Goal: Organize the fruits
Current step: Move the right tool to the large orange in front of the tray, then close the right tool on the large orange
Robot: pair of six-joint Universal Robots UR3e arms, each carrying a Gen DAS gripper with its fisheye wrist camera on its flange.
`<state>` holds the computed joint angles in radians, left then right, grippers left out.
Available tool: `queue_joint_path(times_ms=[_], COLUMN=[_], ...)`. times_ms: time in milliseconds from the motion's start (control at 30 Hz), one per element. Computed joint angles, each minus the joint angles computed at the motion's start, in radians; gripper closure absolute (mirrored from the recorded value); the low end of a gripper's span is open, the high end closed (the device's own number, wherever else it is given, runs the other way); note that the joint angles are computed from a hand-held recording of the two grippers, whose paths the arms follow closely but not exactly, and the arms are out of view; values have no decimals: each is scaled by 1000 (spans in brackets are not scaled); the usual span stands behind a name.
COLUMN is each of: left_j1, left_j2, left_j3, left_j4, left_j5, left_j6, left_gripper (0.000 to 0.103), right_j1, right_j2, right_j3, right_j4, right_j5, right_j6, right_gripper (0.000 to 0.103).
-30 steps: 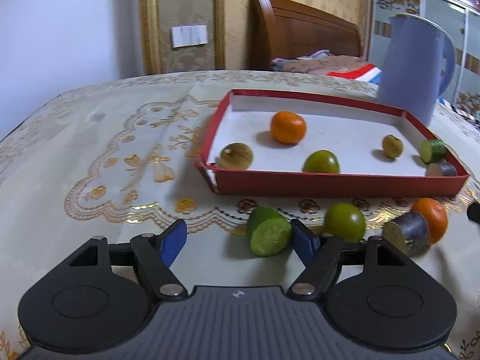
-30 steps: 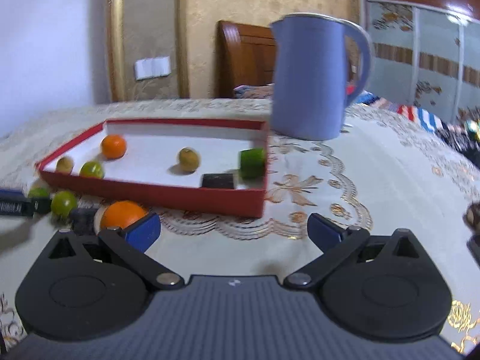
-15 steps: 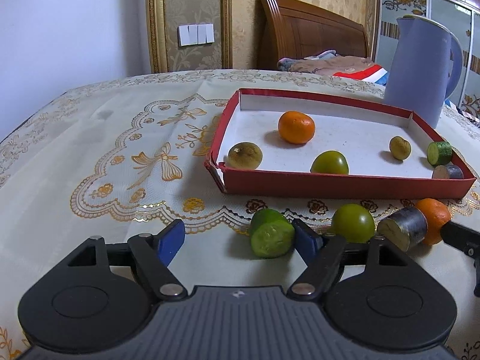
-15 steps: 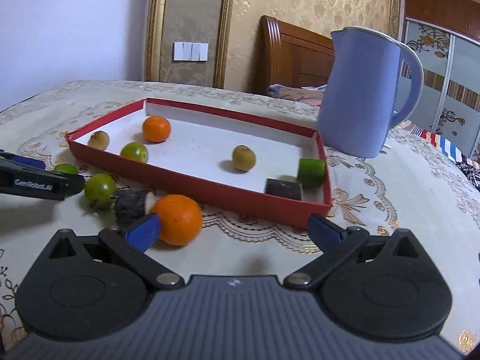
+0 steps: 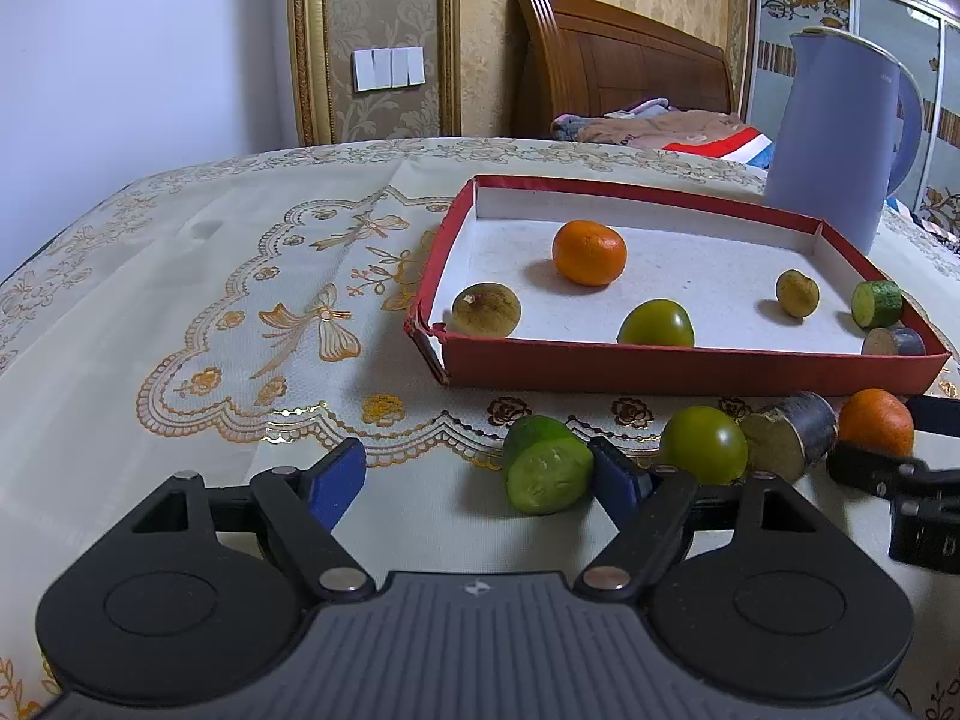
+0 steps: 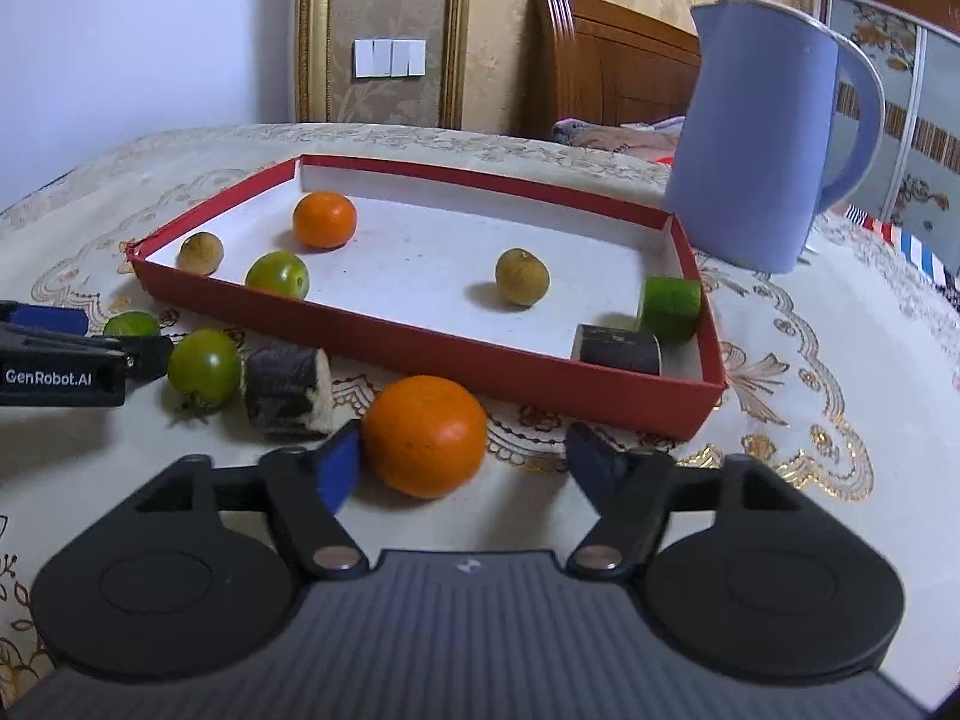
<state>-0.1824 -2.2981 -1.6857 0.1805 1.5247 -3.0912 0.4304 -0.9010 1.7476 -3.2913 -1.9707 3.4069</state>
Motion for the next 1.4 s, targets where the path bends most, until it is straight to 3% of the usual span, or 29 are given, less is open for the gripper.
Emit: queue_joint_path(times_ms=[100, 400, 700, 1300, 1367, 1400], left_j1=[0, 1, -2, -2, -2, -1], left_j2=[1, 0, -4, -4, -4, -4], left_j3=[0, 2, 7, 8, 8, 7], left_j4=[-1, -4, -6, -7, -7, -6], left_j5=[-1, -8, -6, -5, -6, -7], left_j6=[0, 6, 13, 13, 13, 12], left_gripper=[22, 19, 17, 17, 17, 17], right_j1=[0, -21, -24, -19, -21, -21], right_j2=[3, -14, -5, -3, -3, -3], right_j3=[6, 57, 27, 29, 33, 34], right_j4=[-17, -74, -26, -39, -47, -51], right_j5=[1, 1, 8, 6, 12, 17], right_j6=[-2, 60, 66, 53, 47, 40], right_gripper=[48, 47, 43, 48, 53, 62])
